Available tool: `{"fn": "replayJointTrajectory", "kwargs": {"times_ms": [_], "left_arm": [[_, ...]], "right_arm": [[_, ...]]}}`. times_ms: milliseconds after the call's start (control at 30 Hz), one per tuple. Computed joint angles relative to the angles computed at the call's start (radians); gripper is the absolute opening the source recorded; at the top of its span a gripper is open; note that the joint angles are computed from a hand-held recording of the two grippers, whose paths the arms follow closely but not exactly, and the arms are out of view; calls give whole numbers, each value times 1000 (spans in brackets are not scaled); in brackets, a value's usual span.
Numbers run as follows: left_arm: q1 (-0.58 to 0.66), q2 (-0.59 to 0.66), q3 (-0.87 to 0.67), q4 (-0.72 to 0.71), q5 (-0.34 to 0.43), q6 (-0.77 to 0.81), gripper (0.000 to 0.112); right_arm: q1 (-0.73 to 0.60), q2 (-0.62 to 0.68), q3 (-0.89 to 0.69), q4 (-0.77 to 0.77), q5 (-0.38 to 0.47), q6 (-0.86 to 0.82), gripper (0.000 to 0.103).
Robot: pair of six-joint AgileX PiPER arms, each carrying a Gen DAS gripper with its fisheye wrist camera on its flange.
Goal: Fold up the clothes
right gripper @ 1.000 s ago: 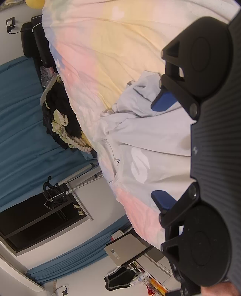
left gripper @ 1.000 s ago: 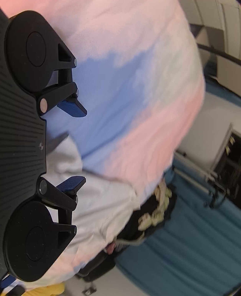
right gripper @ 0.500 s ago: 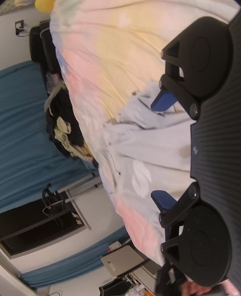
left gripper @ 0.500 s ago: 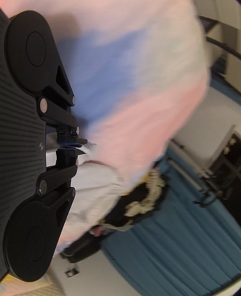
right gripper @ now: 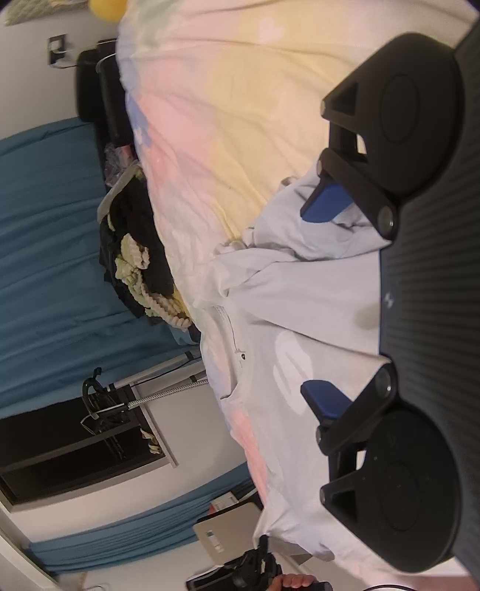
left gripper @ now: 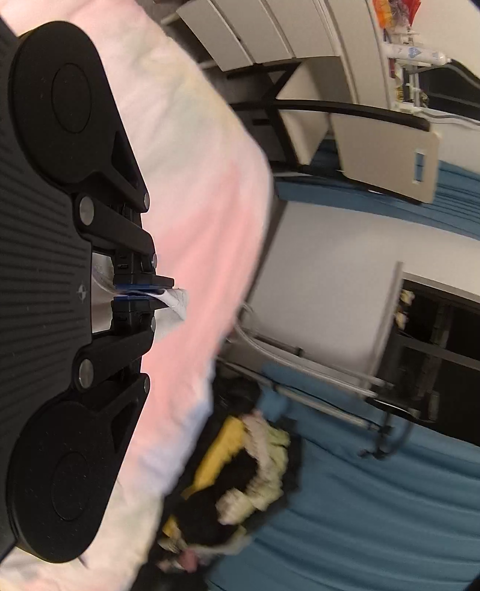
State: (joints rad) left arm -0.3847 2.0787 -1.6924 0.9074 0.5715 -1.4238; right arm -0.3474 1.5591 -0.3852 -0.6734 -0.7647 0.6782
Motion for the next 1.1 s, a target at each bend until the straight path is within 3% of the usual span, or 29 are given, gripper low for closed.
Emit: {"fn": "replayJointTrajectory", "kwargs": {"times_ms": [167,200,267,300,333,433,533,667,767,933,1100], "left_arm": [[7,26,92,82,-76,-80,7],[4,22,107,82,-87,-91,11],[-2,-6,152,82,-110,-103,30],[-6,-28,184,102,-124,-123,46],[-17,-63,234,155,-142,-180,52],[-52,-210,421,270,-214,-319,52],[-119,-378,593,142,-221,-197,52],[-240,-612,797,-169,-202,19,52],[-362,-720,887,-313,-148,88,52],[-507,-742,935,-536,-126,162,50],[-590,-651,888,-666,-124,304,47]], "right_arm": [[39,68,-33,59,-10,-82,93],[41,76,-38,57,-13,-78,93],[33,85,-43,48,-23,-75,93],[32,85,-46,44,-22,-68,93],[33,81,-45,39,-25,-59,93],[11,60,-35,-15,-39,-16,93],[-12,35,-31,-108,-37,67,93],[-28,-5,-28,-306,-30,231,91],[-10,-49,-9,-405,10,308,88],[19,-138,45,-454,137,321,82],[-39,-104,57,-557,139,392,69]]}}
